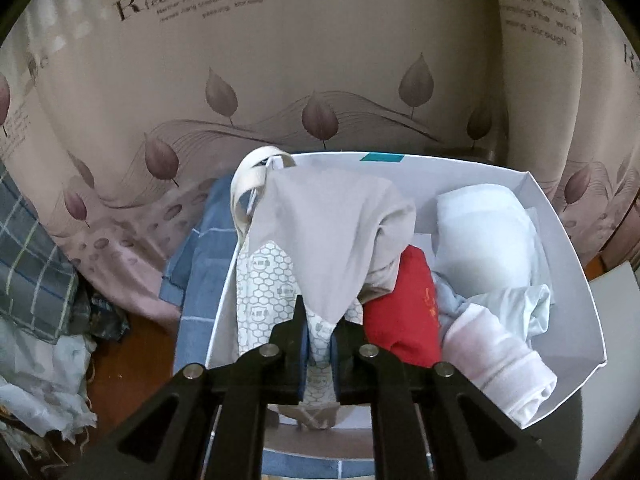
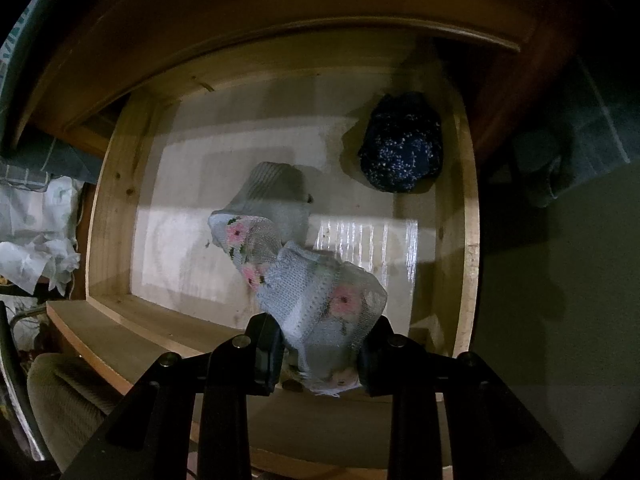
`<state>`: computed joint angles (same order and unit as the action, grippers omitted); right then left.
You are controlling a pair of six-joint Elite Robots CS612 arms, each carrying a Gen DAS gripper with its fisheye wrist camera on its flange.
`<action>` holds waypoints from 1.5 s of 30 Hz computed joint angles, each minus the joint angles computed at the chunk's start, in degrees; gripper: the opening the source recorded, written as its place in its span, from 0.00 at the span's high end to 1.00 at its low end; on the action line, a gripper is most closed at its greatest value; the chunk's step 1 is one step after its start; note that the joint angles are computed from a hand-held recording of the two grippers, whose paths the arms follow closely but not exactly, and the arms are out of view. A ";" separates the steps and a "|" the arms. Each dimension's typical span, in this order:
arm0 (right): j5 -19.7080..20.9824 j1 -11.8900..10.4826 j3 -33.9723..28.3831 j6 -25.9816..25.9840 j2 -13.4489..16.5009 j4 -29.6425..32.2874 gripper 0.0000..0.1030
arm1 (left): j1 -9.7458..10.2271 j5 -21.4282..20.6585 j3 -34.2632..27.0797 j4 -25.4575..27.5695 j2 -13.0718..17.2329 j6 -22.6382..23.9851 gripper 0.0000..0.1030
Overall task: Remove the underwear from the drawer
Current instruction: 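Open the left gripper to release the garment in the box, then move the left gripper back over the open drawer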
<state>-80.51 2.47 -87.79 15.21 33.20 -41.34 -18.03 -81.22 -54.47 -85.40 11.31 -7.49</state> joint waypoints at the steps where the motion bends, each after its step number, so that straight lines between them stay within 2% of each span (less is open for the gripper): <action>1: 0.05 0.01 0.04 0.05 0.00 -0.05 0.74 | 0.04 0.03 -0.38 -0.01 0.16 -0.78 0.90; 7: -0.37 0.13 0.25 -0.08 -0.13 0.01 0.74 | 0.34 -0.94 -1.64 0.98 0.25 -1.40 0.86; 12: -0.89 0.22 0.37 -0.13 -0.23 -0.03 0.74 | 0.15 0.37 -4.78 0.44 1.48 -0.72 0.60; 15: -1.49 0.40 0.60 -0.19 -0.36 0.04 0.74 | 0.17 0.51 -6.83 0.20 2.20 -0.22 0.56; 22: -2.44 0.58 0.83 -0.33 -0.48 0.20 0.74 | 0.16 1.04 -10.96 0.57 3.71 1.16 0.54; 29: -3.06 0.71 1.06 -0.35 -0.61 0.24 0.74 | 0.23 0.76 -17.33 3.04 6.53 1.69 0.54; 34: -3.43 0.78 1.23 -0.50 -0.72 0.37 0.74 | 0.33 0.72 -23.05 5.07 9.68 0.50 0.53; 40: -3.90 0.84 1.28 -0.51 -0.82 0.53 0.74 | -0.02 2.88 -29.29 8.98 14.51 -0.44 0.51; 45: -4.13 0.94 1.42 -0.39 -0.84 0.60 0.74 | -0.06 1.62 -31.98 13.08 17.66 -1.63 0.51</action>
<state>-84.64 3.40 -86.37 14.82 32.37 -40.74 -18.09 -79.60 -86.45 -72.32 28.97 -9.11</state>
